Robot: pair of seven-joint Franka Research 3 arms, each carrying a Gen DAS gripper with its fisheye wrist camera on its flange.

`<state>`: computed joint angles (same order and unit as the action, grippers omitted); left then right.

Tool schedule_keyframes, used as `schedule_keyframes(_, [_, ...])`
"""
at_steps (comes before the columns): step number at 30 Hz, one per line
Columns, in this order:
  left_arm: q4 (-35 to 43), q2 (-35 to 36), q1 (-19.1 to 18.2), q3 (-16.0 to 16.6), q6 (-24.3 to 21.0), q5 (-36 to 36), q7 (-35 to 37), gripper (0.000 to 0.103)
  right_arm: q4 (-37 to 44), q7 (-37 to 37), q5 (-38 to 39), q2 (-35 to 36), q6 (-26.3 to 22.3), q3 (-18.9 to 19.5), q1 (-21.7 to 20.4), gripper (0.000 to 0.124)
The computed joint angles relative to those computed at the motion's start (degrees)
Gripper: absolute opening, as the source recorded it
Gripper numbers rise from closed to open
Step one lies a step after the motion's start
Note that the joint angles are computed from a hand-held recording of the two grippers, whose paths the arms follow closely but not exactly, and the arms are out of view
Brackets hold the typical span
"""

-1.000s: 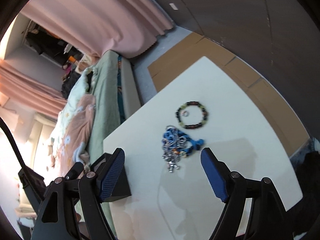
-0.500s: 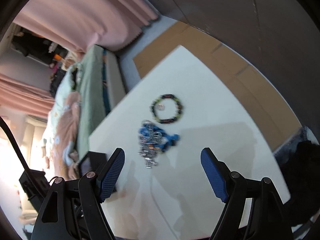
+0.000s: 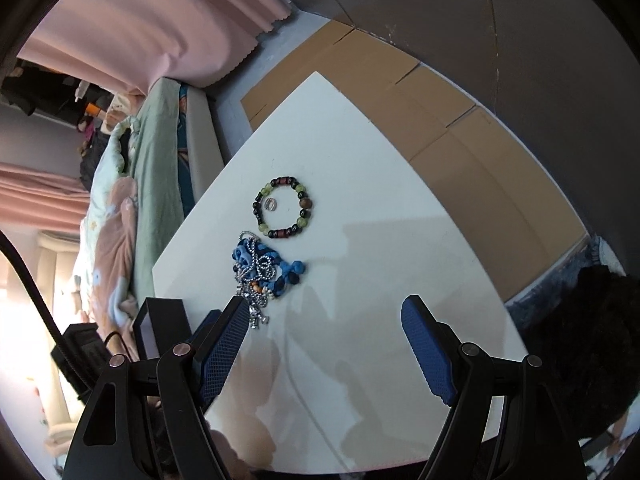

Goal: Organize jewelry
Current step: 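Move left tool to the blue flower charm and grasp its silver chain, then lift the charm with left tool while right tool grasps its blue tassel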

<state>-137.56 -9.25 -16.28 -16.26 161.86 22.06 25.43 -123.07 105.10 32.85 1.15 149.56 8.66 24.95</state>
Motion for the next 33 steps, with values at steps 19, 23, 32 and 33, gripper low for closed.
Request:
schedule_keyframes(19, [0.5, -1.2, 0.1, -0.3, -1.8, 11.6, -6.9, 0.019, 1.3, 3.3, -2.0, 1.8, -1.1, 0.0, -0.2, 0.079])
schedule_keyframes(23, [-2.2, -6.0, 0.0, 0.4, 2.1, 7.9, -6.0, 0.018, 1.8, 3.8, -2.3, 2.4, -0.8, 0.3, 0.2, 0.079])
schedule_keyframes(32, [-7.0, -17.4, 5.4, -2.6, 9.2, 5.8, -8.3, 0.018, 3.0, 5.4, -4.4, 3.7, 0.1, 0.6, 1.1, 0.079])
schedule_keyframes(33, [-7.5, -18.4, 5.8, -2.7, 9.7, 5.4, -8.5, 0.018, 3.2, 5.6, -4.6, 3.9, 0.2, 0.6, 1.2, 0.079])
